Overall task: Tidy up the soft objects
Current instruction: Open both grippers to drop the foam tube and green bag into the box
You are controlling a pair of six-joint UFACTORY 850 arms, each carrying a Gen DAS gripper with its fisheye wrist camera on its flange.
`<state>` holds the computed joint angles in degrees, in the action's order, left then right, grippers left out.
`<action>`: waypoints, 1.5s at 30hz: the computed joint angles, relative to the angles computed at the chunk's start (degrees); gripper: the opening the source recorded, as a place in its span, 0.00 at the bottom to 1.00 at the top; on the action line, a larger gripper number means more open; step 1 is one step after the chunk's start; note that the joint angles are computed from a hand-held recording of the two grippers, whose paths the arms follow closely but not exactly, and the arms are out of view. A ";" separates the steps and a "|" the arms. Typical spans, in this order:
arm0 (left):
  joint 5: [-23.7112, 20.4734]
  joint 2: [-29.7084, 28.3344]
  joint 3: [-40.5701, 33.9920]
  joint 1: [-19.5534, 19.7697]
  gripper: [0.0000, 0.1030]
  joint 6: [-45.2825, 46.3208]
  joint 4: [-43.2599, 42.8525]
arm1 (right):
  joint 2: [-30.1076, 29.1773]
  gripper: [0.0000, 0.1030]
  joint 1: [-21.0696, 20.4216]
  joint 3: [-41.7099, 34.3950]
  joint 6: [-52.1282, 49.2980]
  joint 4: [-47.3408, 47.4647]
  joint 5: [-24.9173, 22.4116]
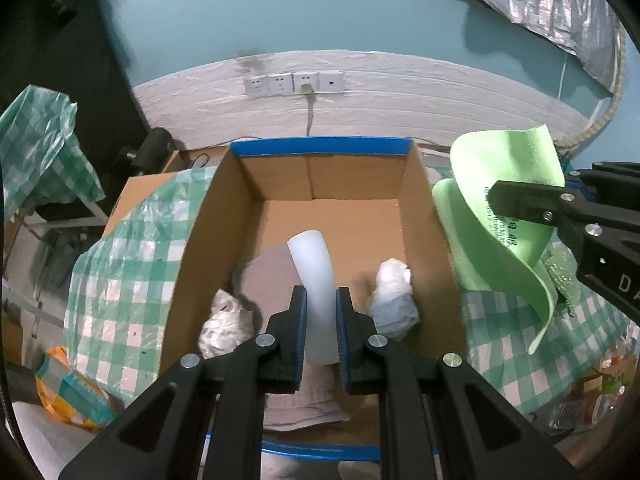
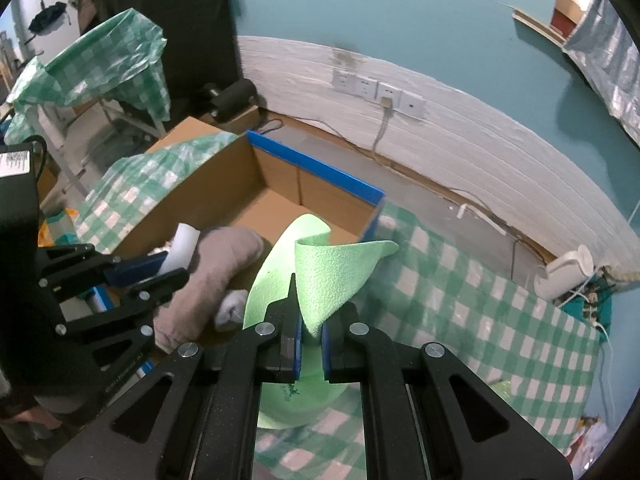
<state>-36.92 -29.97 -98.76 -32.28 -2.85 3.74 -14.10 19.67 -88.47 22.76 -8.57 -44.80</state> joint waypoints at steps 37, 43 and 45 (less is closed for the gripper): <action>-1.97 -1.94 -1.20 1.62 0.48 -3.32 2.06 | -1.82 0.51 -0.63 0.83 0.00 2.87 1.62; -2.27 -2.15 -1.73 0.25 0.48 -2.87 2.45 | 0.72 0.51 -1.72 4.22 0.81 2.16 1.96; -2.64 -2.43 -2.24 -0.18 0.48 -2.90 2.68 | 1.59 0.51 -2.18 5.35 1.04 2.10 2.07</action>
